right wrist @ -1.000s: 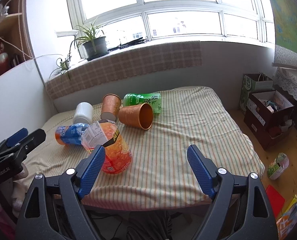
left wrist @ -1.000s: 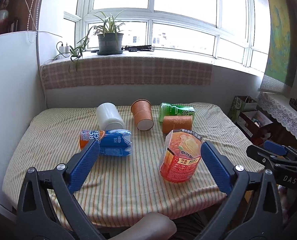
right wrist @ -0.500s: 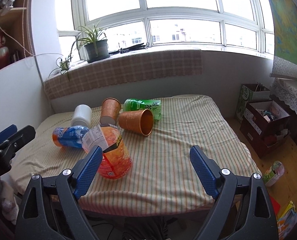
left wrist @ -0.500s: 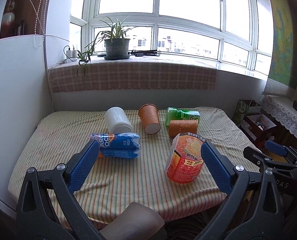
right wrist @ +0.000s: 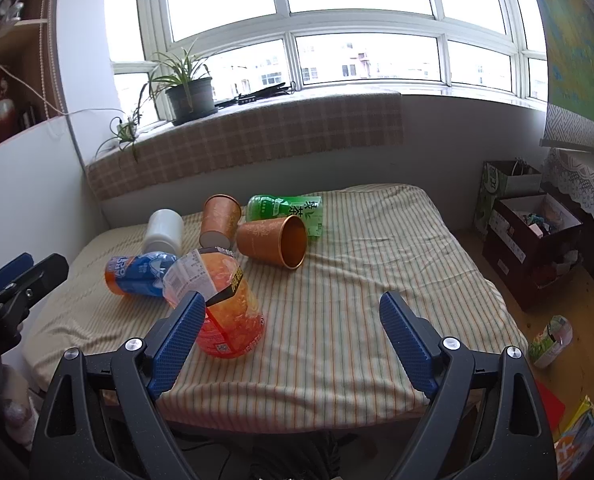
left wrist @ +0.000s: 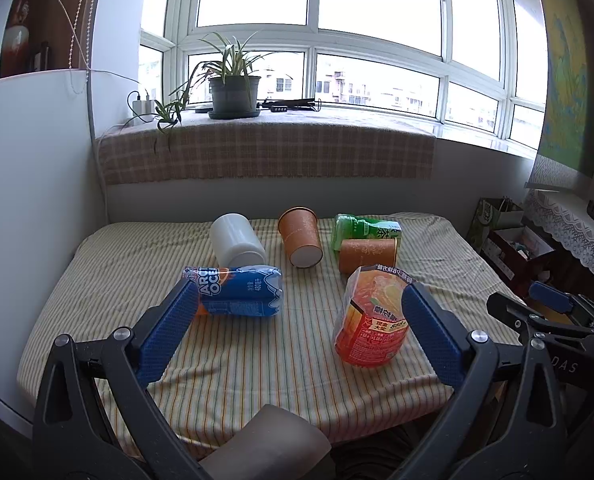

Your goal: Flip cup upright

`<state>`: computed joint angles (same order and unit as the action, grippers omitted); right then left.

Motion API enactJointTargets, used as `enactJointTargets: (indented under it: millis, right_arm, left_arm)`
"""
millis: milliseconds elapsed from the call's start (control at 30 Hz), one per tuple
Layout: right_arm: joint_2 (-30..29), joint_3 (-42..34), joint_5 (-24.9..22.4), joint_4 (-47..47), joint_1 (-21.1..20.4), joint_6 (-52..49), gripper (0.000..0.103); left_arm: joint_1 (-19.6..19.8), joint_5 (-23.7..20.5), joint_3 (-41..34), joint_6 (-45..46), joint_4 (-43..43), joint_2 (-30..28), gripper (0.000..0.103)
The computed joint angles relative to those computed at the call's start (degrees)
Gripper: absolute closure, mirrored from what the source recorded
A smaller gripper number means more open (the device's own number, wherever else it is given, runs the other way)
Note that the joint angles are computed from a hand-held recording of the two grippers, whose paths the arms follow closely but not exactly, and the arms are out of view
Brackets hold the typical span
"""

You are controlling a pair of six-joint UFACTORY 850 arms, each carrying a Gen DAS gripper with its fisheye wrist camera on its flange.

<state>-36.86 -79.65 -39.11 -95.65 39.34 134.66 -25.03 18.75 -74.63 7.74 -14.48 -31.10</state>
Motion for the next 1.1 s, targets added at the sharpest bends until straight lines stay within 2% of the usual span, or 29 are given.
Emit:
enactJointTargets:
  millis: [833,1100]
  right_arm:
    - [-0.48,-0.67,2.31,0.96,-0.46,-1.06,0.014]
    - [-0.71,-0.88,3.23,1.24,-0.77,-1.34,0.014]
  left_arm:
    - [0.68,-0.52,-0.28,-0.43,0.53,-0.04,0.000]
    - [0.52,0.84,-0.19,2.96,-2.20,-0.08,0.000]
